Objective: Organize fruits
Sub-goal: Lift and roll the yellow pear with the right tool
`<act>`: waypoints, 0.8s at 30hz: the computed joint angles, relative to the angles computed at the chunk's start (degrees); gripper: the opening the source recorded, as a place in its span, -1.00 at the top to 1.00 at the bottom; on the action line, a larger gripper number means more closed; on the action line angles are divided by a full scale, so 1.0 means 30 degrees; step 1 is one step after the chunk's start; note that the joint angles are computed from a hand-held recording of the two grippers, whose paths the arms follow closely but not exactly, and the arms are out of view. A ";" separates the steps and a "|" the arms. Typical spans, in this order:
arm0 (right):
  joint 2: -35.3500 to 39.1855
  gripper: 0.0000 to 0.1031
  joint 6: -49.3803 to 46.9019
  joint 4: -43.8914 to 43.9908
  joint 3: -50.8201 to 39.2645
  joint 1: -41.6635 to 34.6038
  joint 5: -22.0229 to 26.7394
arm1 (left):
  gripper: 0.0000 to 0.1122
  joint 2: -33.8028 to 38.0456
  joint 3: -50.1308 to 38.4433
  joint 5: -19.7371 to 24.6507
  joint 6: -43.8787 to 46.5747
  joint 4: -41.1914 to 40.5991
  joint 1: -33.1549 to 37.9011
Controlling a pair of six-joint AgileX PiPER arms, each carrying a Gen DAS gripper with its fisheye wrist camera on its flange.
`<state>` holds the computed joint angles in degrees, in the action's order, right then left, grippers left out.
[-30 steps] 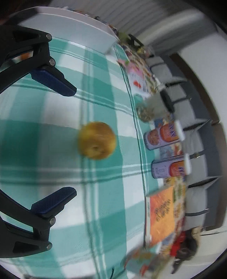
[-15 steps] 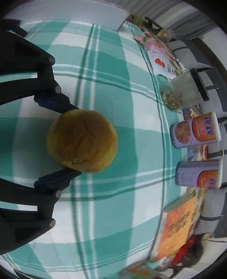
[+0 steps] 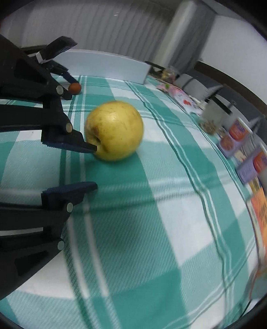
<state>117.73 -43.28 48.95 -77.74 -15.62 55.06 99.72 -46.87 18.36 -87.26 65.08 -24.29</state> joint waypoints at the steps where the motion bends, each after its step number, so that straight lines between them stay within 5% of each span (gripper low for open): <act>1: -0.0323 0.42 -0.0169 -0.0121 0.0317 -0.0100 -0.0252 | -0.69 -0.0002 0.0007 -0.0003 -0.0013 0.0010 0.0000; 7: -0.3211 0.38 -0.1106 -0.0394 0.2118 0.0023 -0.2933 | -0.69 -0.0007 0.0015 -0.0007 -0.0052 0.0046 -0.0003; 11: -0.2656 -0.04 -0.1042 -0.0306 -0.1019 0.2462 -0.2137 | -0.69 -0.0004 0.0015 -0.0007 -0.0060 0.0051 -0.0007; 13: -0.1050 -0.03 0.0315 -0.2465 -0.3304 0.4282 -0.2142 | -0.69 -0.0027 0.0046 -0.0038 -0.0088 0.0075 0.0006; 15: -0.0699 0.34 0.1210 -0.4638 -0.3369 0.5302 -0.3106 | -0.69 -0.0011 0.0039 -0.0036 -0.0156 0.0137 -0.0011; 24: -0.4733 0.42 -0.4085 -0.1233 0.3687 0.2612 -0.4105 | -0.69 -0.0022 0.0057 -0.0077 -0.0175 0.0168 0.0017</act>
